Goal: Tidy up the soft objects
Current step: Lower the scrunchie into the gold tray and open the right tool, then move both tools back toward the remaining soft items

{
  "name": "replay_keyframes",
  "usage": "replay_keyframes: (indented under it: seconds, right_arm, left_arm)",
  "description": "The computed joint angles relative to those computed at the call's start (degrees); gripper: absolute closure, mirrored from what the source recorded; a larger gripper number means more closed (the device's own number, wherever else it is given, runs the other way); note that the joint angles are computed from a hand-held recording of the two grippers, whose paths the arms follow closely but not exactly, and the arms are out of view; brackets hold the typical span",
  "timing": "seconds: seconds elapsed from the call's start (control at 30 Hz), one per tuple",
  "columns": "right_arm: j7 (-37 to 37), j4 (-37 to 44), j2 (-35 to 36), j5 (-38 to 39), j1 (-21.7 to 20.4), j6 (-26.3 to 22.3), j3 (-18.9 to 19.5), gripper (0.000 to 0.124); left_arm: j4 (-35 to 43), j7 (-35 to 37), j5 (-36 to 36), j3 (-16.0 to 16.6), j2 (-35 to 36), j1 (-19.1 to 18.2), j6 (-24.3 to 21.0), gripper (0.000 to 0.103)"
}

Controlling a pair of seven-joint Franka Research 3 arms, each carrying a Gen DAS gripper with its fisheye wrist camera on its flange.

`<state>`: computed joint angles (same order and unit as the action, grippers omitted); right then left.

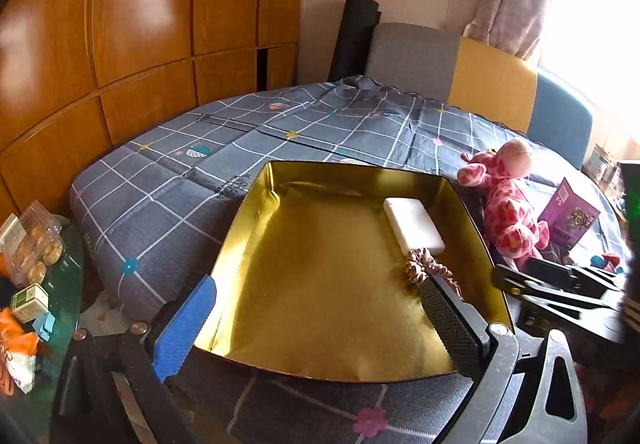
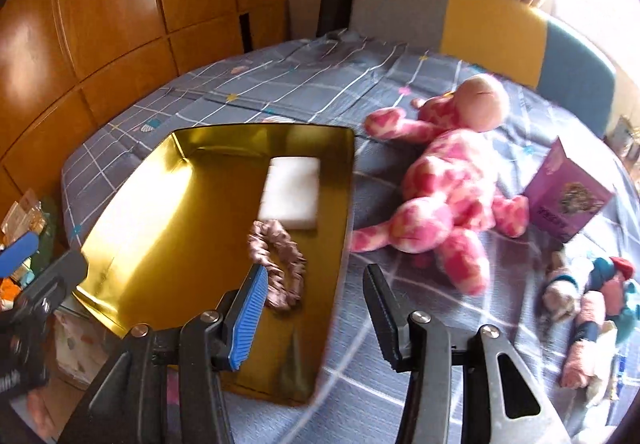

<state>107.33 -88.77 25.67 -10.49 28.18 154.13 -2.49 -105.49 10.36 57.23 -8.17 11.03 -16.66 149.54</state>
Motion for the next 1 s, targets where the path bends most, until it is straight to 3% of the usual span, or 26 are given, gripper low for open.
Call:
replay_keyframes:
  seconds: [0.2, 0.43, 0.73, 1.0]
  right_arm:
    - [5.38, -10.23, -7.05, -5.62, 0.84, 3.48, -2.59, 0.072]
    - [12.76, -21.42, -15.25, -11.94, -2.53, 4.44, -2.22, 0.068]
    - [21.87, -30.87, -23.64, -18.61, -10.24, 0.56, -0.40, 0.067]
    - [29.07, -36.57, -30.01, -21.28, -19.76, -1.09, 1.41, 0.066]
  left_arm:
    - [0.40, 2.37, -1.08, -0.37, 0.52, -0.28, 0.63, 0.000]
    - [1.32, 8.39, -4.82, -0.90, 1.66, -0.42, 3.84, 0.000]
    - [5.65, 19.42, -11.50, -1.35, 5.26, -2.29, 8.10, 0.000]
    - [13.81, 37.02, -23.08, -4.01, 11.24, -3.93, 8.92, 0.000]
